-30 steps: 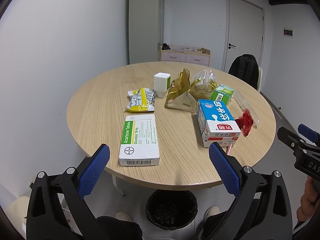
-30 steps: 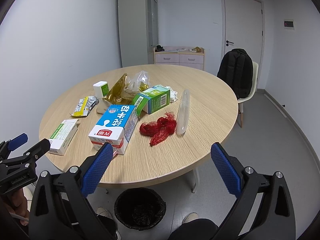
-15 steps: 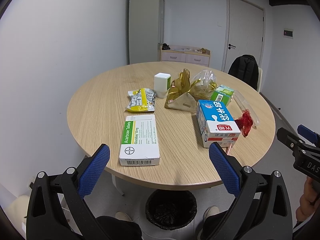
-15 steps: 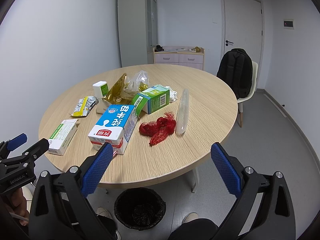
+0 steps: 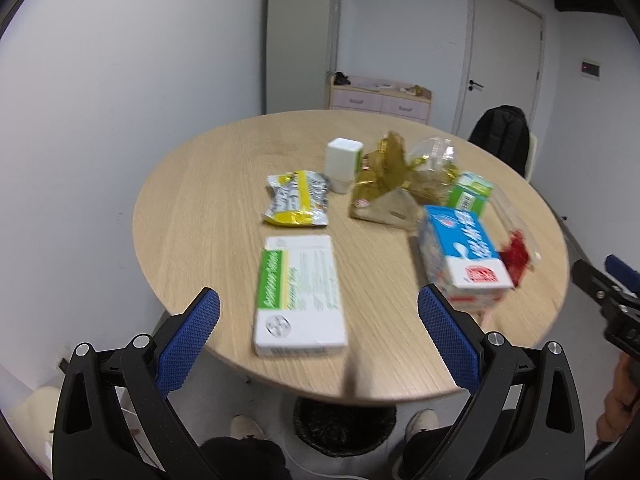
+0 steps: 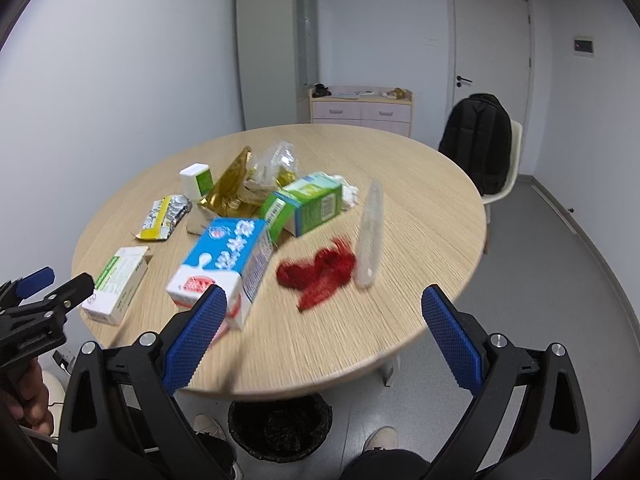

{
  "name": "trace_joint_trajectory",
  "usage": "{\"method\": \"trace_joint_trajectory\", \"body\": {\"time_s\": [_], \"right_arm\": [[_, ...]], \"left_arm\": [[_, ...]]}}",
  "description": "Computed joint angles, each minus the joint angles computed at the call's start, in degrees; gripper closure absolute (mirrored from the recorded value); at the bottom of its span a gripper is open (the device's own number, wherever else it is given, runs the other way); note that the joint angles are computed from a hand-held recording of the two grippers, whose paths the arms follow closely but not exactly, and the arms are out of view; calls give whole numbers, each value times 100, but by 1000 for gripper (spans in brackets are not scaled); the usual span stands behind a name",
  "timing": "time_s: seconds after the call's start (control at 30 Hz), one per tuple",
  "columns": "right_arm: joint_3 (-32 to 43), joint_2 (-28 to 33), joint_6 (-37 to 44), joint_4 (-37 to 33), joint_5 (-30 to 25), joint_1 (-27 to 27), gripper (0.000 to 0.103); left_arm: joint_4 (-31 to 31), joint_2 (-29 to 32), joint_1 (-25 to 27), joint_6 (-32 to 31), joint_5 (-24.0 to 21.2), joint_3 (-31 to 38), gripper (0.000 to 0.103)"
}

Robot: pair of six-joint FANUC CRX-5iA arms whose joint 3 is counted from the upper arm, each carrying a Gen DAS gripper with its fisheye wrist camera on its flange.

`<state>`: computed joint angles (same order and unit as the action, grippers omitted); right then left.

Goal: Collect trash
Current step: 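Grasp the Acarbose Tablets box with the left tool while the right tool grasps the milk carton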

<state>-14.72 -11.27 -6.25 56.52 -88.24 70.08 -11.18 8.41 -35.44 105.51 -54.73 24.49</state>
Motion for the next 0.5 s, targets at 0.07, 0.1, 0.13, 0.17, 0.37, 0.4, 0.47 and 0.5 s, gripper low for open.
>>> {"method": "trace_joint_trajectory", "body": {"time_s": [0.07,0.1,0.13,0.17,0.37,0.4,0.47,0.5], "right_arm": [[148,88,155,-27,207,-181,9],[215,135,220,-58,311,-262,9],[311,210,324,-114,442,-366,9],[394,285,416,-160,540,-449,9],[953,843,961,-502,1001,-876,9],[1035,921,1018,-580,1050,-932,9],[1178,1068,1108,-717,1115,-1030,9],[1267,1156,1154,-811,1126,-1079,9]], "left_arm": [[62,167,75,-9,-125,184,6],[113,258,112,-47,-182,268,6],[116,348,131,-70,-254,362,6],[107,433,148,-83,-318,451,6],[109,896,243,-175,-675,928,6],[138,956,270,-195,-708,975,6],[198,1029,312,-250,-759,1027,6],[208,1072,324,-279,-801,1063,6]]}}
